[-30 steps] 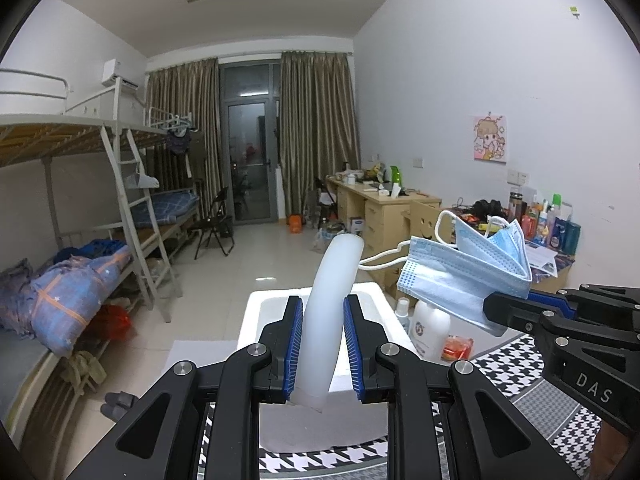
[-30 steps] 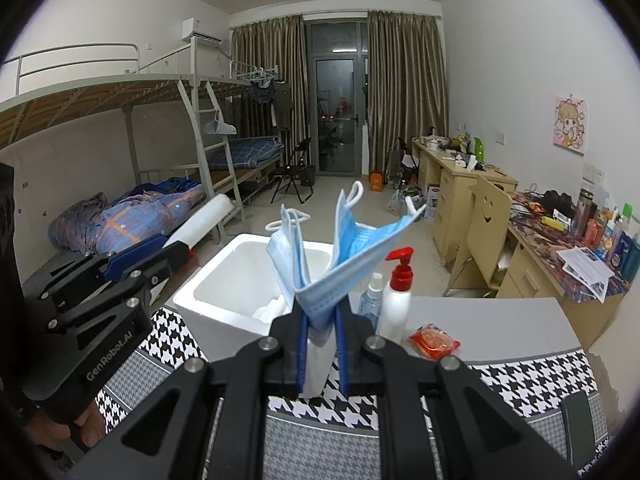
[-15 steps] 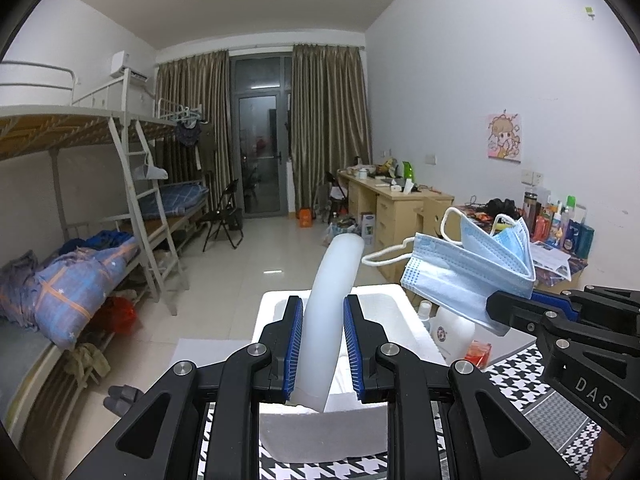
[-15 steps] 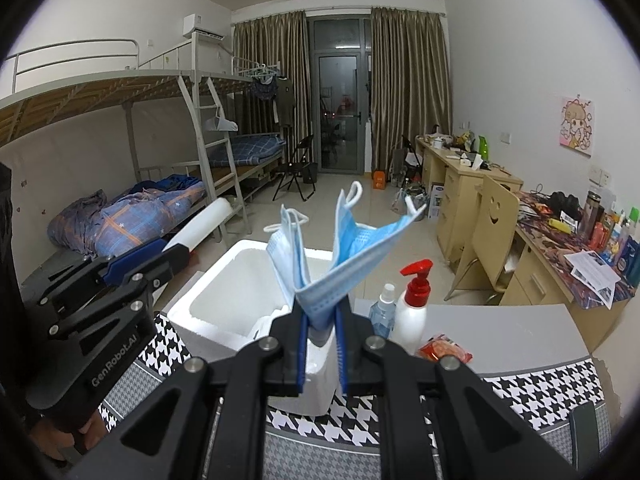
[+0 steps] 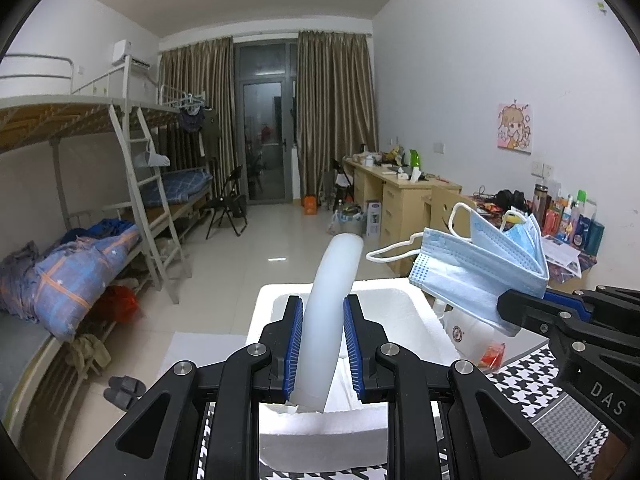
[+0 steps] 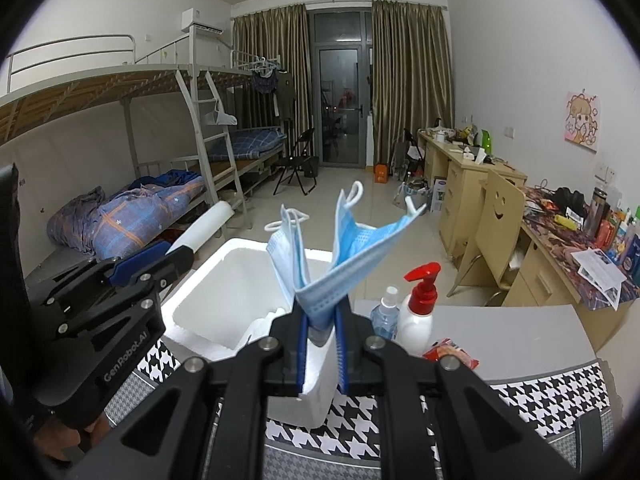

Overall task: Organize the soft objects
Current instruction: 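Carry the foam tube and face masks with both grippers over the foam box, then open both grippers to drop the tube and masks into the foam box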

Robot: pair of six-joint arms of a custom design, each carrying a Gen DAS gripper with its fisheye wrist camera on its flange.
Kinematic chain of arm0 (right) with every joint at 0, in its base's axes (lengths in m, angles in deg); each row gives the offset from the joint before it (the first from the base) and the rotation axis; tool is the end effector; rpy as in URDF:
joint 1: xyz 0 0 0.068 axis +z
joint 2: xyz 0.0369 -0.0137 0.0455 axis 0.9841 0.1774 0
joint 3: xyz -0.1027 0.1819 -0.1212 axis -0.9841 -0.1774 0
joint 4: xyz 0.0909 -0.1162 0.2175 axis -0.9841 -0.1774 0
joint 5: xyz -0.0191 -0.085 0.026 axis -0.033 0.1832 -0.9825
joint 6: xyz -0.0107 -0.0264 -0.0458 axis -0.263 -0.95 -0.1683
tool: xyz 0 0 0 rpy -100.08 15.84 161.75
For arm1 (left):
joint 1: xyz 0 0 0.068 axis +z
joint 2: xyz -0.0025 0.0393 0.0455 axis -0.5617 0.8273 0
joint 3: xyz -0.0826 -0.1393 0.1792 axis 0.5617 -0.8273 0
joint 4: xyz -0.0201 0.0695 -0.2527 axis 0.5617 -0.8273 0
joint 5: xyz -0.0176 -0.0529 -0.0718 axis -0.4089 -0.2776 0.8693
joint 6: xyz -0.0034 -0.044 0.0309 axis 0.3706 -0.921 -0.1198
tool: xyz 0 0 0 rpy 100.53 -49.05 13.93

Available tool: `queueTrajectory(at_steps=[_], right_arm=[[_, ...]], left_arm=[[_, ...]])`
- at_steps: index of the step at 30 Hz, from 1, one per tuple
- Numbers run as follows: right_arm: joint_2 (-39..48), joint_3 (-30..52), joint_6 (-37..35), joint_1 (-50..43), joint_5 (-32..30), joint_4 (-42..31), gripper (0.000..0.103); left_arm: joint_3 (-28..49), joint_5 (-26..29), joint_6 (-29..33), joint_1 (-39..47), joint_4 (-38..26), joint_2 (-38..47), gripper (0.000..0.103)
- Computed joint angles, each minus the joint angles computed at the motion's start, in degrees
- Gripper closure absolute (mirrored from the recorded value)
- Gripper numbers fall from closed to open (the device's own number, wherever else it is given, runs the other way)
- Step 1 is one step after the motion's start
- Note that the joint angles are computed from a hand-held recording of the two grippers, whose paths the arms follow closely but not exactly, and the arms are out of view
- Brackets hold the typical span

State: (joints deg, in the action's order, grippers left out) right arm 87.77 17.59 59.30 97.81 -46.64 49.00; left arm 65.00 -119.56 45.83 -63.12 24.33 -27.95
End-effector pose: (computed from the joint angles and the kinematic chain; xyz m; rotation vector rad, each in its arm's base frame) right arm 0.2157 0.0839 0.2002 -0.7253 1.9941 0.4788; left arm 0.1355 -0.0469 0.1841 -0.3280 1.9575 0.2312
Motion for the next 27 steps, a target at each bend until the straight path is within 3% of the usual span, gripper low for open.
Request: queueTrajectory(at_steps=[11,14,15,16,18,23,27], right_arm=[[4.16,1.38,0.67,1.12,1.78,1.83,0.087],[4.75,1.68,0.95,1.50,2.22,1.96,0.087],[4.76,1.61,1.02,1.73,2.53,2.09,0.087],[4.77,1.58,1.16,2.06,3.08,2.30,0.087],[4.62,1.28,1.44,2.81,4.24,2.88,0.087],[5.52,1.74,1.60,3.19,4.38,2.97,0.087],[6.80,2.67,1.50,3.56,4.30,2.94,0.087]], left_arm=[[-1.14,10.32,4.69,8.90,8.19,5.80,0.080],[-1.26,11.60,5.49,10.05,10.35,8.52,0.075],[-1.32,12.24,5.82,10.55,10.88,9.12,0.068],[-1.34,12.83,6.13,11.23,11.33,10.08,0.052],[-2.18,12.87,6.48,11.81,11.56,9.21,0.030],[-3.01,12.53,6.37,13.54,10.20,6.43,0.022],[-3.50,11.31,6.24,14.46,9.03,3.75,0.006]])
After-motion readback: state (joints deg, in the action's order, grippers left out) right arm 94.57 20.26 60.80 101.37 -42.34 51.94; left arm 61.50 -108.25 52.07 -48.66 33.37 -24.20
